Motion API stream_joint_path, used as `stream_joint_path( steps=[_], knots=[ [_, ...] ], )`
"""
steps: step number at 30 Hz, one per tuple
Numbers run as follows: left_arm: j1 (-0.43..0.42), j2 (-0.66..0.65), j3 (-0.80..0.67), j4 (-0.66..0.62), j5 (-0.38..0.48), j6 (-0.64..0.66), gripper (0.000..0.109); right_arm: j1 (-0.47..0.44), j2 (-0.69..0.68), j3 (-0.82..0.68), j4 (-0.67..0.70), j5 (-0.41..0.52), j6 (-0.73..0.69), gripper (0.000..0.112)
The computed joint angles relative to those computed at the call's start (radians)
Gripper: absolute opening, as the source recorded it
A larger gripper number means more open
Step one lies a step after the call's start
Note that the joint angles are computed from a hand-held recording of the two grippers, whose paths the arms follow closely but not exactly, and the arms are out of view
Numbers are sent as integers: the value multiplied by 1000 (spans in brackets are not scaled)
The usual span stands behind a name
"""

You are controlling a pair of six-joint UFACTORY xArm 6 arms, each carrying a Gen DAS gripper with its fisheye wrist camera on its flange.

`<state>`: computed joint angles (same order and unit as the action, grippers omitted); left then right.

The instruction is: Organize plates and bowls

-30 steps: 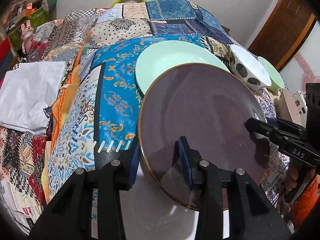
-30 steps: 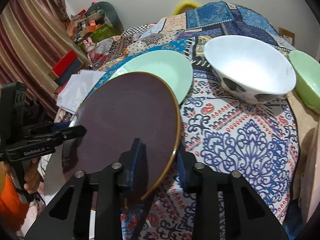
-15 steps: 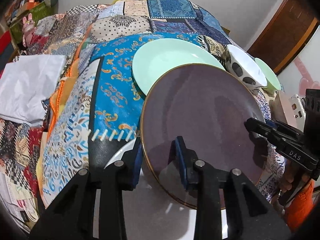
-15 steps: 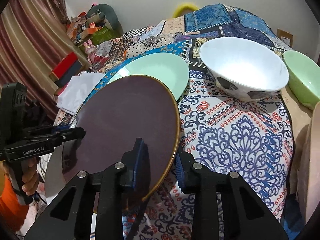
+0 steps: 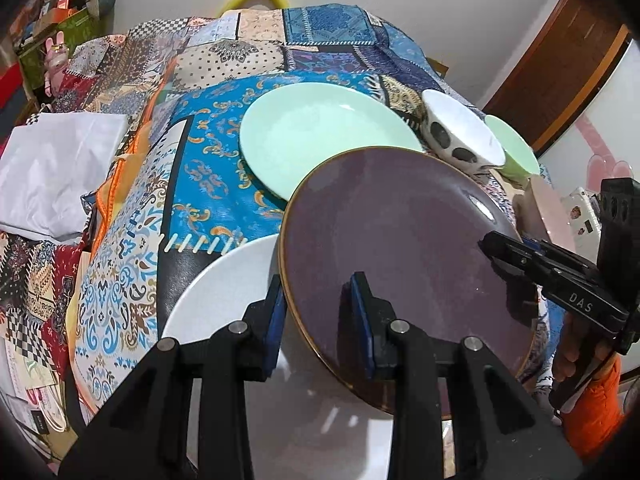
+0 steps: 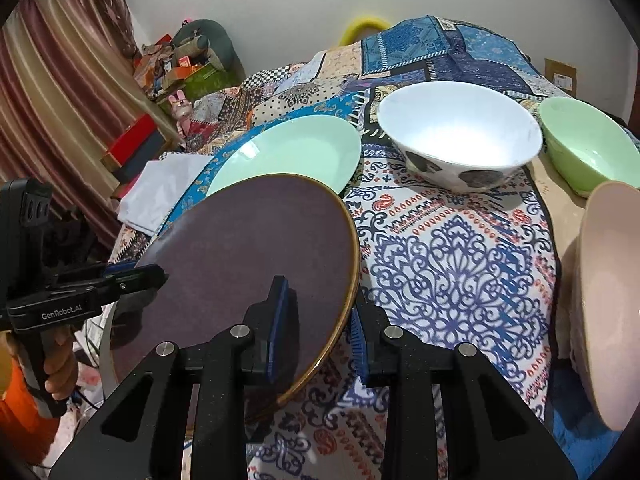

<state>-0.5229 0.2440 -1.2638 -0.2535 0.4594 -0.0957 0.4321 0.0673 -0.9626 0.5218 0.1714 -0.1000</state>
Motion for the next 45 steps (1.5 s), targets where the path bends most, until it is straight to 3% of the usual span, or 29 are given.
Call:
stream_joint_path(
  steps=[26,45],
  knots=[
    [-144,-60,4,166,27,-171,31,-34,-275,276,-54,-77,67,26],
    [-210,87,-153,167,118,-178,31,-82,-320,366,166,-72,-96,26]
  ],
)
